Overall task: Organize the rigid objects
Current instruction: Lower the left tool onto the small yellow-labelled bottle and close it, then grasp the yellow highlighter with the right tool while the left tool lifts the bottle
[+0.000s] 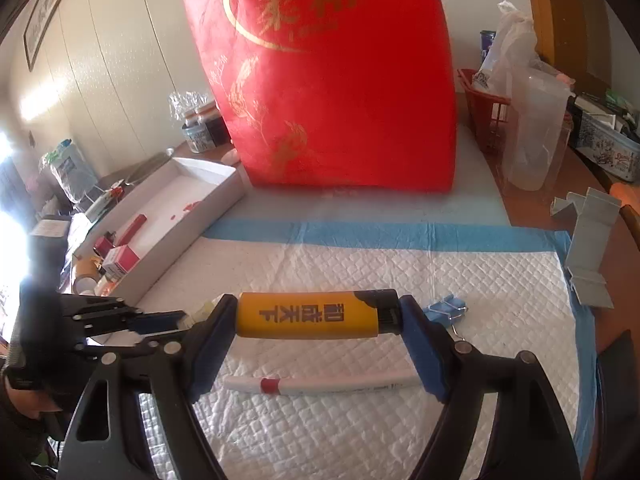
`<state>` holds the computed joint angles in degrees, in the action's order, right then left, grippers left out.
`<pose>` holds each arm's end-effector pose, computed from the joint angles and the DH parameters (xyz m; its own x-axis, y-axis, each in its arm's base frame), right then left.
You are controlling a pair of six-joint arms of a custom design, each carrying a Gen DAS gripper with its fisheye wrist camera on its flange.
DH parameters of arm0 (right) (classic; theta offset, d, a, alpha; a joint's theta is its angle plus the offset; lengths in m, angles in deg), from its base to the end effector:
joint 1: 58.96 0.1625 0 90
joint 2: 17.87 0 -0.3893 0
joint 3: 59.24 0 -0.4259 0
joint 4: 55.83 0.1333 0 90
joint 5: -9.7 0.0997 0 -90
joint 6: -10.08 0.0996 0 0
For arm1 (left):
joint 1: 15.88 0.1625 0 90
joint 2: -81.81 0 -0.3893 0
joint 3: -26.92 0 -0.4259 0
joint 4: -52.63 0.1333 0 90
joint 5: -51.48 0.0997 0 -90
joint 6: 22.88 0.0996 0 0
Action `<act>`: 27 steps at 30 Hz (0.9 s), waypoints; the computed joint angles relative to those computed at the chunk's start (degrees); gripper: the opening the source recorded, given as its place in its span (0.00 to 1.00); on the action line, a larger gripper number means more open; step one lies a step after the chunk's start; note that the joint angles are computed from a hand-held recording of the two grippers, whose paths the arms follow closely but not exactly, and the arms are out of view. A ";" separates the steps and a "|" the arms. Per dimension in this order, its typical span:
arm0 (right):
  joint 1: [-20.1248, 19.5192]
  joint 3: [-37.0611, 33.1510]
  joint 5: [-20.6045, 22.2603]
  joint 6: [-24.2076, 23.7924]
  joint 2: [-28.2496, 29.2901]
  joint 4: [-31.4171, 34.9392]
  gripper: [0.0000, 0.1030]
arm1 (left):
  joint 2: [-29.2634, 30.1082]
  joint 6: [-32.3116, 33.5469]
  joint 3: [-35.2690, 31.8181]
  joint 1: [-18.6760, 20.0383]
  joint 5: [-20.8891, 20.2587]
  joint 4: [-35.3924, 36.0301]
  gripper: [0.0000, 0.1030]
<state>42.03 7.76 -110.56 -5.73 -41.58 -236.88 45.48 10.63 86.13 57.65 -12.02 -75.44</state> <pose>0.2336 -0.7667 0.0430 -0.8493 0.0142 0.5276 -0.3737 0.6899 -0.6200 -0.0636 -0.8421 0.1676 -0.5922 0.6290 -0.5037 0.7202 0.6935 0.0193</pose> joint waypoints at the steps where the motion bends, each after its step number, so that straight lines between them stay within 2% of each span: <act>1: 0.11 -0.18 -0.19 0.15 0.23 -0.08 0.78 | 0.39 0.25 -0.18 -0.12 0.42 -0.24 0.24; 4: 0.36 0.33 -0.47 0.47 0.17 -0.38 0.78 | 0.63 2.29 1.04 -0.44 1.18 -3.28 0.24; 7: 0.82 0.96 -0.58 0.42 -0.17 -0.73 0.78 | 0.40 2.39 1.09 -0.30 0.30 -2.60 0.19; 10: 1.40 1.58 -0.69 -0.10 -0.54 -1.84 0.78 | -0.54 1.97 2.15 -0.33 -0.27 -3.62 0.19; 19: 4.02 1.51 -1.56 -2.05 0.01 -5.21 0.78 | -7.18 2.23 8.90 -1.36 -3.76 -11.17 0.19; 27: 7.59 -0.68 -5.35 -6.61 2.17 -8.06 0.78 | -12.12 0.15 11.63 -1.28 -6.31 -15.37 0.19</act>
<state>49.62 7.08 -115.91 -12.34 -39.41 -244.94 33.36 10.78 97.76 56.38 -18.33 -90.81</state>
